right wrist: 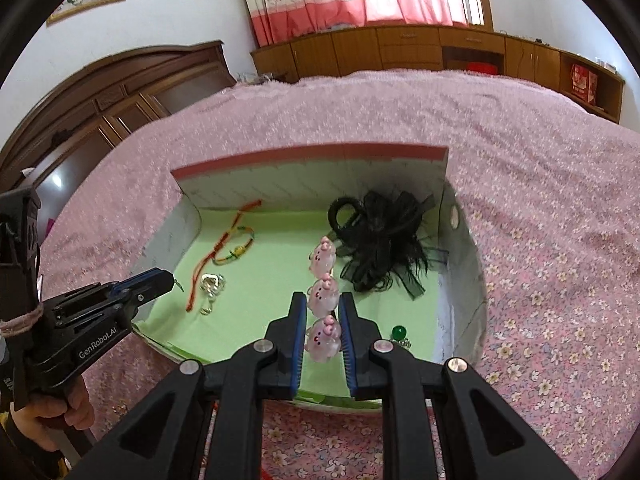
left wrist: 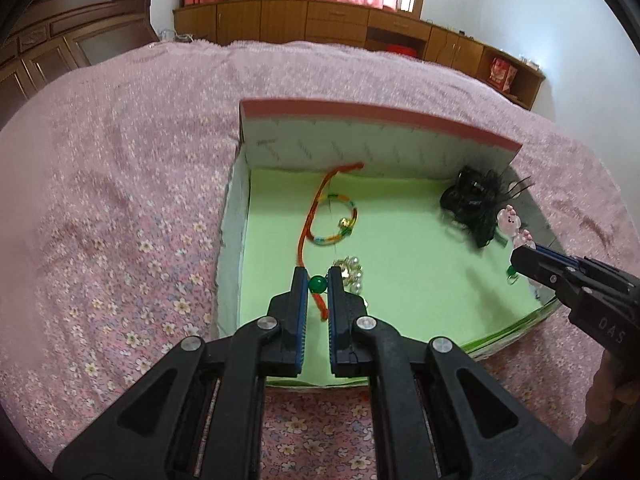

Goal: Organize jewelry
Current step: 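Carry the green earring with the left tool while the right tool carries the pink charm into the box, then open the left tool to drop the earring while the right tool drops the charm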

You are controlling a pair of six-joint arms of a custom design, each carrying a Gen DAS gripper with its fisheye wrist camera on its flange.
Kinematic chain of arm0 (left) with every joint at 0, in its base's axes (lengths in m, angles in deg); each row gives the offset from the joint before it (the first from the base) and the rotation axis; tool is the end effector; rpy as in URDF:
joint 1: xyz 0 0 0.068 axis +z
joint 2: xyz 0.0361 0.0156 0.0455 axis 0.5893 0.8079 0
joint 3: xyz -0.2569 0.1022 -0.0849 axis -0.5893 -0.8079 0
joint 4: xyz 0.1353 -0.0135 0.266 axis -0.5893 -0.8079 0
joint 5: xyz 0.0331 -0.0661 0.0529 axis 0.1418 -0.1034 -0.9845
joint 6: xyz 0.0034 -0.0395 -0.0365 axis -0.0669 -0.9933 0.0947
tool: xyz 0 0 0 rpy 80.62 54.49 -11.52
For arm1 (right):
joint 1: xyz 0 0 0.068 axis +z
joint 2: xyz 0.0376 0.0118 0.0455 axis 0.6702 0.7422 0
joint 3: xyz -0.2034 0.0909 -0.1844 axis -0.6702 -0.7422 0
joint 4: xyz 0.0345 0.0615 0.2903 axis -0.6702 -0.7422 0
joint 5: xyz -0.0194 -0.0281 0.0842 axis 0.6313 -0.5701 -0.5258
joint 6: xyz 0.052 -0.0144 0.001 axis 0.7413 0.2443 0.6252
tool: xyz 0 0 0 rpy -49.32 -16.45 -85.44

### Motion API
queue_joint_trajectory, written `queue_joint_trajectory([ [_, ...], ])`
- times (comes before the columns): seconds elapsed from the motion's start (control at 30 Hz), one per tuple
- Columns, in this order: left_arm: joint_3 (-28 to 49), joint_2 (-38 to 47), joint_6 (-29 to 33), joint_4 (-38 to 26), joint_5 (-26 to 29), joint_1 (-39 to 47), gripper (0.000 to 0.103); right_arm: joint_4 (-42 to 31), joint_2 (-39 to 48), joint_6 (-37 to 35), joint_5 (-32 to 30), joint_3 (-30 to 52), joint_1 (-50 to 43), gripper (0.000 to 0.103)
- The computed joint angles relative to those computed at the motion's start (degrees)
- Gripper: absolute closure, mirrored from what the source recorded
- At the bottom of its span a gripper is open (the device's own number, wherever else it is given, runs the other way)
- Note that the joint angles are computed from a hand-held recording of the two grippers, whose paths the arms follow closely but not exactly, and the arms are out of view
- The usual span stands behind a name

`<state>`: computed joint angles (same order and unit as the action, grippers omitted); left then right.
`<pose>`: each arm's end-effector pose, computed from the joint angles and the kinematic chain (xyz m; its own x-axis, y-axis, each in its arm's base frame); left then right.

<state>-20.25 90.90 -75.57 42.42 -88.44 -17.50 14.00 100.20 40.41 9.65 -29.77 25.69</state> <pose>0.1331 -0.1497 0.0881 -0.7321 -0.0952 -0.6745 -0.0341 0.9941 -0.1033 0.1629 -0.0276 0.0924 -0.7282 -0.1302 -0.6729 -0.3592 0.9087 0.2129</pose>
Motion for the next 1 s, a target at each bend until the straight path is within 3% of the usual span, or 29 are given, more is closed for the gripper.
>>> queue_joint_trajectory([
  [0.27,2.0,3.5,-0.3,-1.1,0.3,-0.9,0.102,3.7,6.0,0.8,4.1,0.3,2.6,0.085],
  [0.63,3.4,5.8,-0.3,-0.9,1.3,-0.7,0.101,3.6,7.0,0.7,5.0,0.7,3.3,0.085],
  [0.8,3.5,4.2,-1.4,-2.1,1.9,-1.1,0.094,1.1,5.9,-0.1,3.0,1.4,1.8,0.081],
  [1.0,3.1,-0.4,-3.5,-5.9,0.1,-4.1,0.086,-6.0,-2.5,-2.1,-0.8,0.9,-1.3,0.073],
])
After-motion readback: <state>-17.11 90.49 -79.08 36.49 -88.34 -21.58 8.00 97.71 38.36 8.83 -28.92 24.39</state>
